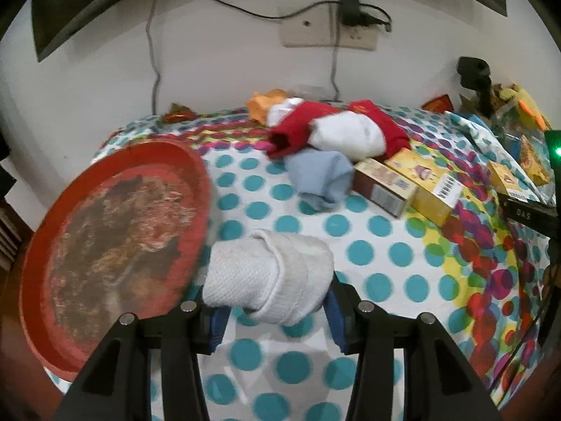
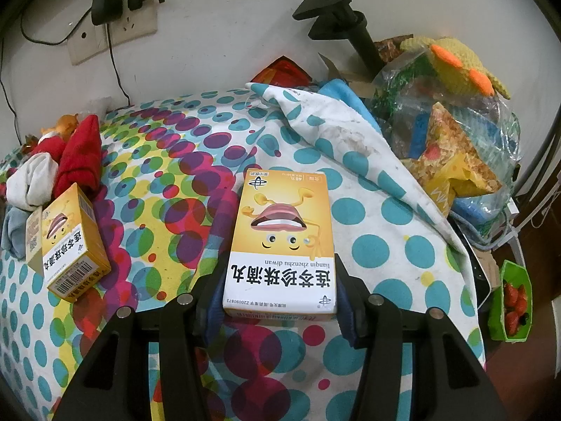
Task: Organize objects
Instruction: 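Carry the white sock with the left gripper over the red tray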
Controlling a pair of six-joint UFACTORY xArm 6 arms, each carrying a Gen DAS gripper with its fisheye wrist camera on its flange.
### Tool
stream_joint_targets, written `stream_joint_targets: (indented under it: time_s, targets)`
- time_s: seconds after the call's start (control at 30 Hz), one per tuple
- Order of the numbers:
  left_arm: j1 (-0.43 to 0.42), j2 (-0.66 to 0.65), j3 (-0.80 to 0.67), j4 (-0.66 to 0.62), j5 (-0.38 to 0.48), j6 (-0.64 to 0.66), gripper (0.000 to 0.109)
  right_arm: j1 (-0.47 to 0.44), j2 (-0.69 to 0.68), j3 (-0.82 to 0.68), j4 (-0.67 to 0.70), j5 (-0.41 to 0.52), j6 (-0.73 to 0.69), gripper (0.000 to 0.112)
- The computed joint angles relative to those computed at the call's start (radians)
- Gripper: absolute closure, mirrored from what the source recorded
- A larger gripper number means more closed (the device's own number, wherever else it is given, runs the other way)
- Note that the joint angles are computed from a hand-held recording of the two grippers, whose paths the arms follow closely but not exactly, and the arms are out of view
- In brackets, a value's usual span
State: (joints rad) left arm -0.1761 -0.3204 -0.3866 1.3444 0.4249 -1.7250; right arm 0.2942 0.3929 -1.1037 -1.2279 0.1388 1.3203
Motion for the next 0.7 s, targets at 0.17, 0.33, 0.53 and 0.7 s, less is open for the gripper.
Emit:
stream_joint_targets:
  time_s: [0.17, 0.33, 0.53, 0.7]
  targets:
    - [0.081, -0.103, 0.070, -0.027, -0.004, 0.068, 0.061, -0.014, -0.011, 0.009, -0.037, 0.010, 0.008, 0.062]
    - [0.194, -0.199, 0.146, -0.063, -0.028, 0.149, 0.061, -0.027, -0.007, 0.009, -0.024, -0.008, -0.005, 0.062]
    - [0.364, -0.301, 0.221, -0.131, -0.082, 0.298, 0.061, -0.045, -0.011, 0.012, -0.049, -0.006, -0.005, 0.062]
    - [0.572, -0.359, 0.277, -0.225, -0.167, 0.498, 0.061, -0.093, -0.014, 0.018, -0.081, -0.027, -0.019, 0.062]
